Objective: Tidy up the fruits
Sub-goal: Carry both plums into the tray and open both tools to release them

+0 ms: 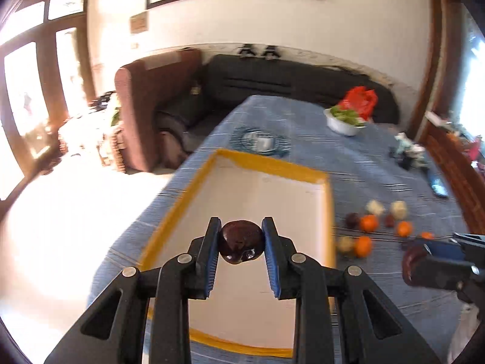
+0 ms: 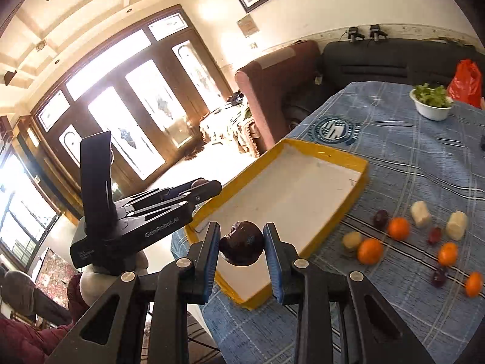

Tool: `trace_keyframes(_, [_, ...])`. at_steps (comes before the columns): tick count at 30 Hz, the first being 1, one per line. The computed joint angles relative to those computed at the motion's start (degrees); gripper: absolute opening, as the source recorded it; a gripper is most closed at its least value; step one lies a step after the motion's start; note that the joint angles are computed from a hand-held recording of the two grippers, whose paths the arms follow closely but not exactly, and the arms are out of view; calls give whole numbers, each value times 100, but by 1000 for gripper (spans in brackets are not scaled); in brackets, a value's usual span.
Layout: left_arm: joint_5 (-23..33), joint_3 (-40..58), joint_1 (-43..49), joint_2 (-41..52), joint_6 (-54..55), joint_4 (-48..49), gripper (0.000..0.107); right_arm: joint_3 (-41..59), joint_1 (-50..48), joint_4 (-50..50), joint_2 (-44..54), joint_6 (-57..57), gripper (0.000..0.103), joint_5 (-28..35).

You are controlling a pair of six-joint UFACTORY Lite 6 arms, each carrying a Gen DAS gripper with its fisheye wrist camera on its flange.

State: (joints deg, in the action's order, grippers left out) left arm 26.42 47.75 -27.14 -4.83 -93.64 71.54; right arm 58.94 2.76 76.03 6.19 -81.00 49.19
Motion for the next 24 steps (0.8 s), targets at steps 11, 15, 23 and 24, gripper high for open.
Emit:
trace_keyframes(11, [-953, -151, 1269, 1460, -1549, 1528, 27, 1404, 2120, -11, 2473, 559, 33, -2070])
trace_keyframes(15, [-1029, -138, 1306, 1551, -1675, 1609, 27, 1713, 2314, -371, 2872, 861, 33, -2302])
trace_keyframes(23, [-929, -168, 1331, 1377, -1556, 1455, 51, 1743, 2421, -231, 2922, 597, 34, -2466])
trace_keyframes(24, [-878, -205, 1302, 1293, -1560, 1446, 53, 1586, 2403, -97, 2797, 457, 34, -2436])
